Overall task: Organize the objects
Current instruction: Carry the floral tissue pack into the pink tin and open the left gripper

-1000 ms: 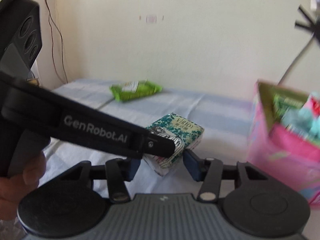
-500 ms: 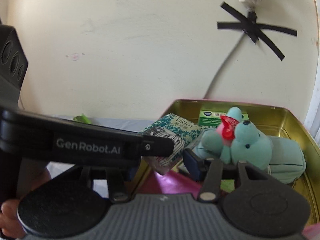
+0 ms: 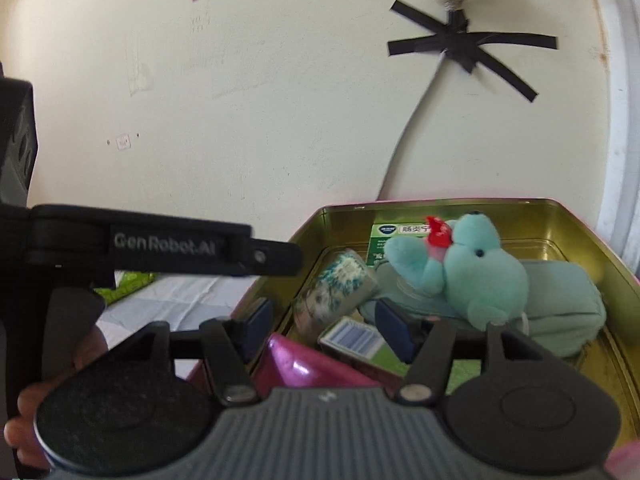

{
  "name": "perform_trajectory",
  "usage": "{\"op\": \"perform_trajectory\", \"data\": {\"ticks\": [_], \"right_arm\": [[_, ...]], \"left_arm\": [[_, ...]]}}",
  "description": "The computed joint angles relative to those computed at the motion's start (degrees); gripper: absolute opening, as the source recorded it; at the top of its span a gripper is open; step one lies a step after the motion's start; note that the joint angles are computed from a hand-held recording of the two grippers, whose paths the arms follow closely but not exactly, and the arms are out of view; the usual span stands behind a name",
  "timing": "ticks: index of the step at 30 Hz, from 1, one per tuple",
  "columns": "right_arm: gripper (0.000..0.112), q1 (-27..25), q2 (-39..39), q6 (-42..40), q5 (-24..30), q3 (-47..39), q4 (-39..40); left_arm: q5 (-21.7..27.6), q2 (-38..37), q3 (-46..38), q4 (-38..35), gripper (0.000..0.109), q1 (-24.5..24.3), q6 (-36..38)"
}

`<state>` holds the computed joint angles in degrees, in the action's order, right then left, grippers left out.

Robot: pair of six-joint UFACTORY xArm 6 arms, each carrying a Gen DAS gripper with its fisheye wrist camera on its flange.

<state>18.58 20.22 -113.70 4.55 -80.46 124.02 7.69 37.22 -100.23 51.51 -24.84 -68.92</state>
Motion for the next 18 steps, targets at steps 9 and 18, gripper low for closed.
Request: {"op": "perform_trajectory", "data": {"ticks": [9,18], "right_arm": [[0.064,-3.7,-13.4,-22.9,5.7,14.5,30.0],[0.064,-4.5,-22.5,-29.3,8.6,24.9,40.0]], "left_arm": [[7.8,-10.6,11.4,25.0,0.071,-4.1,-18.3],[11.8,-17.8,21.3,33.0,0.071,-6.9,-25.5]]}}
